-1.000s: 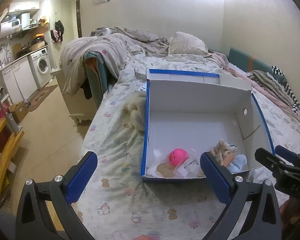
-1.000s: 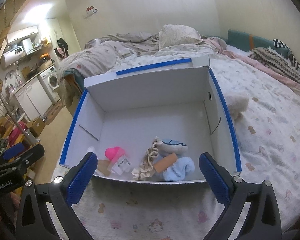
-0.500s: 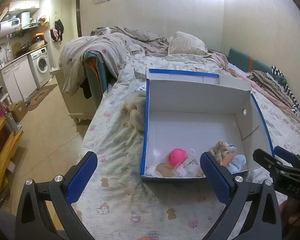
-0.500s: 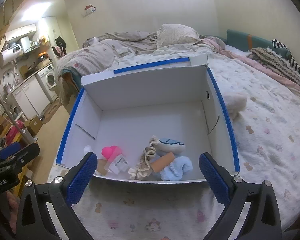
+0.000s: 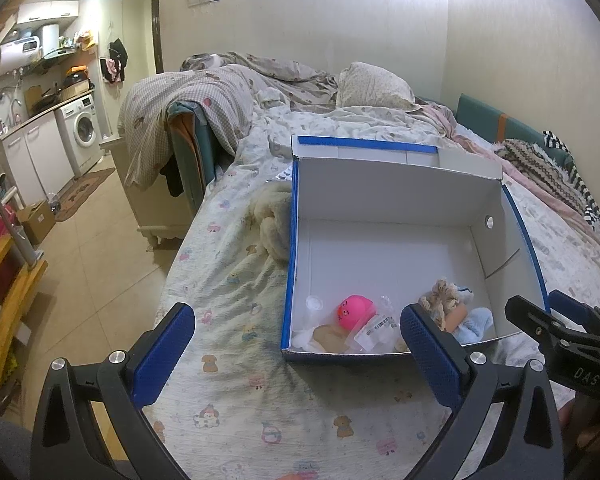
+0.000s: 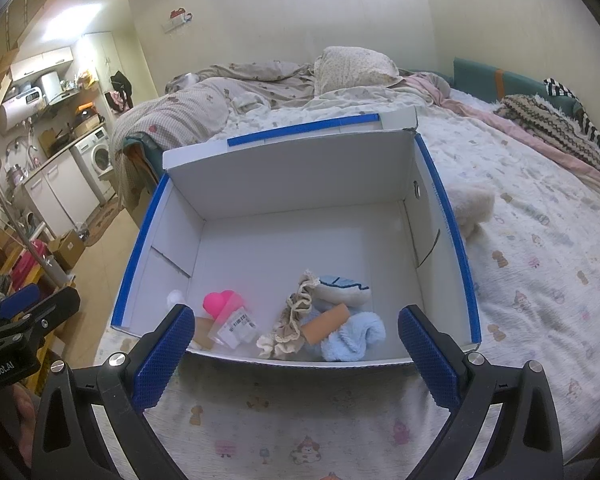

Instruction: Organize soft objects

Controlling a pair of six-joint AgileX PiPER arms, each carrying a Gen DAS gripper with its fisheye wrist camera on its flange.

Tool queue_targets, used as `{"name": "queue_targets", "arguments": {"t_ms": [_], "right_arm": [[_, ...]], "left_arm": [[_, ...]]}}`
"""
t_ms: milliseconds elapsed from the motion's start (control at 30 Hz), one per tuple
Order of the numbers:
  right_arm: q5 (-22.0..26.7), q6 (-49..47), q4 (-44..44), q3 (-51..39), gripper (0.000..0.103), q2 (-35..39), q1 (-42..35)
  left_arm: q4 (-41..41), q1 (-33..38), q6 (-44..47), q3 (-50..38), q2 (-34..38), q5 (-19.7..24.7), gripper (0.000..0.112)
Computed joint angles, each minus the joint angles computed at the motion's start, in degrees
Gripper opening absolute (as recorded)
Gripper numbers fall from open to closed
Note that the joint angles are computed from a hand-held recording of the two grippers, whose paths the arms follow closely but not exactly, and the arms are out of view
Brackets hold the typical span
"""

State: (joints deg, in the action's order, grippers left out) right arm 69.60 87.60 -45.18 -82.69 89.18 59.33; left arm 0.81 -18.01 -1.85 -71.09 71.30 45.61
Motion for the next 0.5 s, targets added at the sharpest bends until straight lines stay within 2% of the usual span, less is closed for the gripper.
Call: {"name": "queue_targets", "arguments": {"t_ms": [500], "right_arm": [[0.03, -0.05, -0.04, -0.06, 0.103, 0.02, -0.03]], "left_arm": [[0.59, -0.09, -0.46, 0.75, -0.12, -0.30, 0.103]]}}
